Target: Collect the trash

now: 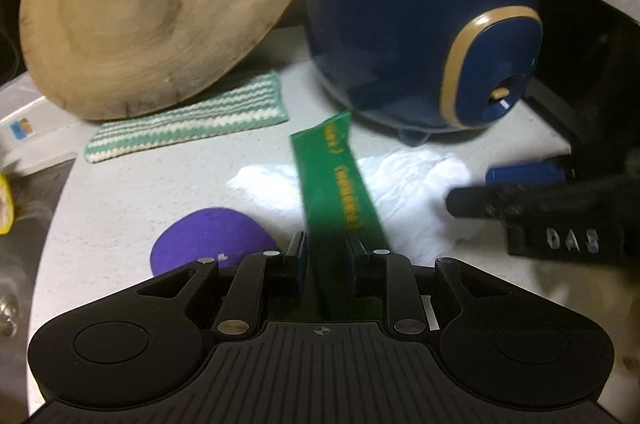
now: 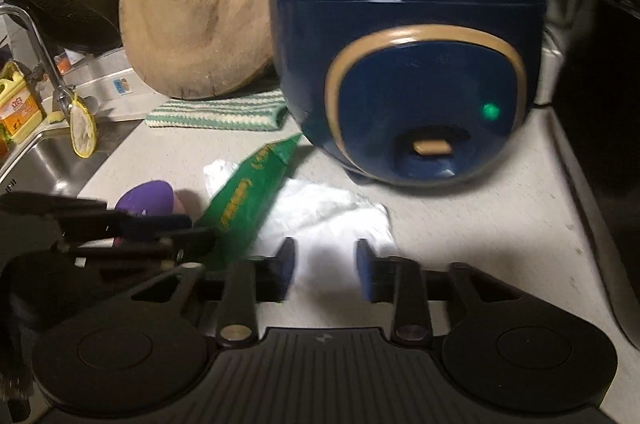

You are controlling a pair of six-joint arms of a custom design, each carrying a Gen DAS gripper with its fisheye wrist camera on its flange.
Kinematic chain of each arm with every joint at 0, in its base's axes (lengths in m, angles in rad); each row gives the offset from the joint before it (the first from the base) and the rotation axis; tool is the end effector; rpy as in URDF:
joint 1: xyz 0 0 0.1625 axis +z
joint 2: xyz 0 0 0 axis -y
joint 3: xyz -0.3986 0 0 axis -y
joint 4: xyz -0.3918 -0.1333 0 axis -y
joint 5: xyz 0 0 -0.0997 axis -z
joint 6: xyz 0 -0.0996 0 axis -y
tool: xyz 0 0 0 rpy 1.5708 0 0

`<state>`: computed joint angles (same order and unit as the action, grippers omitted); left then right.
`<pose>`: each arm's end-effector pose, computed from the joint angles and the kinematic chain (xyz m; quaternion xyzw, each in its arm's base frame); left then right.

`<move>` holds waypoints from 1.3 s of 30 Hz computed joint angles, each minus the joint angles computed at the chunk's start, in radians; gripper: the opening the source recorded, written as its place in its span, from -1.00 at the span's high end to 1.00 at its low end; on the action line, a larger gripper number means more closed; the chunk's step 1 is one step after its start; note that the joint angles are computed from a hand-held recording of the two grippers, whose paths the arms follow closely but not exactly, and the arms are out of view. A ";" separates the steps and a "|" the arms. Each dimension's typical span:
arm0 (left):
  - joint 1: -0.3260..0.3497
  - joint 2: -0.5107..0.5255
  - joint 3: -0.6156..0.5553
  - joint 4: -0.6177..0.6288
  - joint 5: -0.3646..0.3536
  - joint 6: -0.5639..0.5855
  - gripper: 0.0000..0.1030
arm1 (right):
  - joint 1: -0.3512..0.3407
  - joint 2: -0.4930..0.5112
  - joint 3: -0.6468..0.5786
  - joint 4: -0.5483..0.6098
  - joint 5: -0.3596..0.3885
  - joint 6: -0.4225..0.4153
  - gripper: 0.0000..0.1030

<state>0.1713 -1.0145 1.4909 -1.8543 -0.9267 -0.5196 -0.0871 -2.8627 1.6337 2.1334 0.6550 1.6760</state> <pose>-0.5989 -0.2996 0.2240 0.4297 0.8413 -0.2056 0.2556 0.2732 -0.2369 0.5320 0.0625 -0.8576 0.4204 0.2896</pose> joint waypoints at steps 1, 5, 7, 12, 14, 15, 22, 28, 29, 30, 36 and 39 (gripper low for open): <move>0.001 -0.007 0.003 0.013 0.005 -0.013 0.50 | -0.016 -0.008 0.007 0.023 -0.014 -0.032 -0.07; 0.010 -0.042 0.003 0.094 0.018 -0.097 0.58 | -0.083 -0.048 0.030 0.110 -0.042 -0.159 -0.17; 0.021 -0.074 0.026 0.047 -0.024 -0.109 0.58 | -0.120 -0.067 0.041 0.153 -0.042 -0.218 -0.17; 0.044 -0.120 0.085 -0.190 -0.183 -0.042 0.55 | -0.148 -0.089 0.067 0.196 -0.024 -0.272 -0.01; 0.037 -0.092 0.064 -0.175 -0.173 -0.021 0.53 | -0.137 -0.085 0.062 0.182 -0.012 -0.281 0.50; 0.034 -0.074 0.049 -0.150 -0.161 -0.021 0.54 | -0.129 -0.079 0.055 0.172 0.000 -0.274 0.72; 0.024 -0.024 0.021 -0.131 -0.140 -0.135 0.52 | 0.014 0.010 0.036 0.059 0.104 -0.077 0.94; 0.014 0.000 0.009 -0.168 -0.238 -0.012 0.52 | 0.213 0.054 -0.014 -0.141 0.195 0.217 0.94; 0.007 0.002 0.010 -0.166 -0.256 0.020 0.52 | 0.249 0.057 -0.021 -0.178 0.216 0.271 0.94; 0.001 0.003 0.012 -0.164 -0.269 0.045 0.52 | 0.280 0.059 -0.028 -0.211 0.237 0.316 0.94; -0.019 -0.008 0.028 -0.179 -0.381 0.079 0.47 | 0.336 0.042 -0.019 -0.312 0.322 0.412 0.93; -0.045 0.006 0.004 -0.117 -0.343 0.101 0.44 | 0.350 0.038 -0.014 -0.337 0.349 0.444 0.91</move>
